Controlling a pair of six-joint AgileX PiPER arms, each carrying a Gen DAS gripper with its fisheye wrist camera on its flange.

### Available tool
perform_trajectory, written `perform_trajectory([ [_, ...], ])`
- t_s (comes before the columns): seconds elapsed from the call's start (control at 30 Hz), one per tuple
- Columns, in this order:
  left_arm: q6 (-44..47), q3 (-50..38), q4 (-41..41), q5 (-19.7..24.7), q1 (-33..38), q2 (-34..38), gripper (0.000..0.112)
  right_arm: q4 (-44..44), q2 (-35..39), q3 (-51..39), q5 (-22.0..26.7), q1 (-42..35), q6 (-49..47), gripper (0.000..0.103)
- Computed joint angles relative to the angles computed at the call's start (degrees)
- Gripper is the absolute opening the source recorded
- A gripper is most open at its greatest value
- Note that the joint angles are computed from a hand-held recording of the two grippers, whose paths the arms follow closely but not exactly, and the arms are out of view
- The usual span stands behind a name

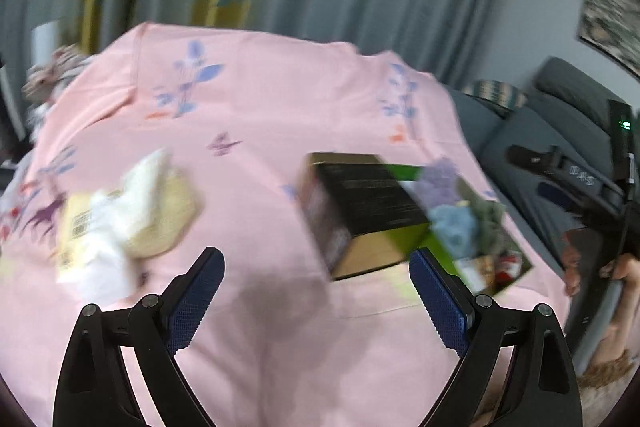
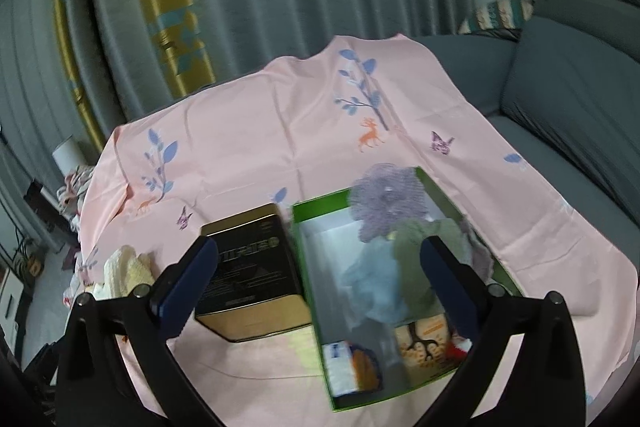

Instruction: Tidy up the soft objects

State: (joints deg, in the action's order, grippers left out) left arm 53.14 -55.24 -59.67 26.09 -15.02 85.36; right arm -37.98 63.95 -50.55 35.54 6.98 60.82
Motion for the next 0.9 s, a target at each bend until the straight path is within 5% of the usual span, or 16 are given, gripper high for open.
perform_trajectory([
  [0.17,7.0,5.3,-3.2,-2.9,7.4,0.3,0.094,-4.4,3.0,-1.5,2.3,6.6,5.5,0.101],
  [0.37,24.7,9.9,-18.7,0.4,17.6,3.9,0.094,-7.4,8.3,-4.0,3.2,14.3,9.5,0.101],
  [0.47,26.0,9.8,-20.2,1.6,20.5,6.4,0.094,-4.4,10.4,-4.6,0.3,15.6,8.3,0.101],
  [0.7,21.9,7.2,-17.8,3.0,24.7,9.3,0.094,22.4,24.2,-14.8,-7.9,17.1,-13.8,0.101],
  [0.9,15.2,6.3,-11.1,-2.1,24.5,9.8,0.094,32.5,43.3,-32.7,-4.2,18.3,-19.6,0.098],
])
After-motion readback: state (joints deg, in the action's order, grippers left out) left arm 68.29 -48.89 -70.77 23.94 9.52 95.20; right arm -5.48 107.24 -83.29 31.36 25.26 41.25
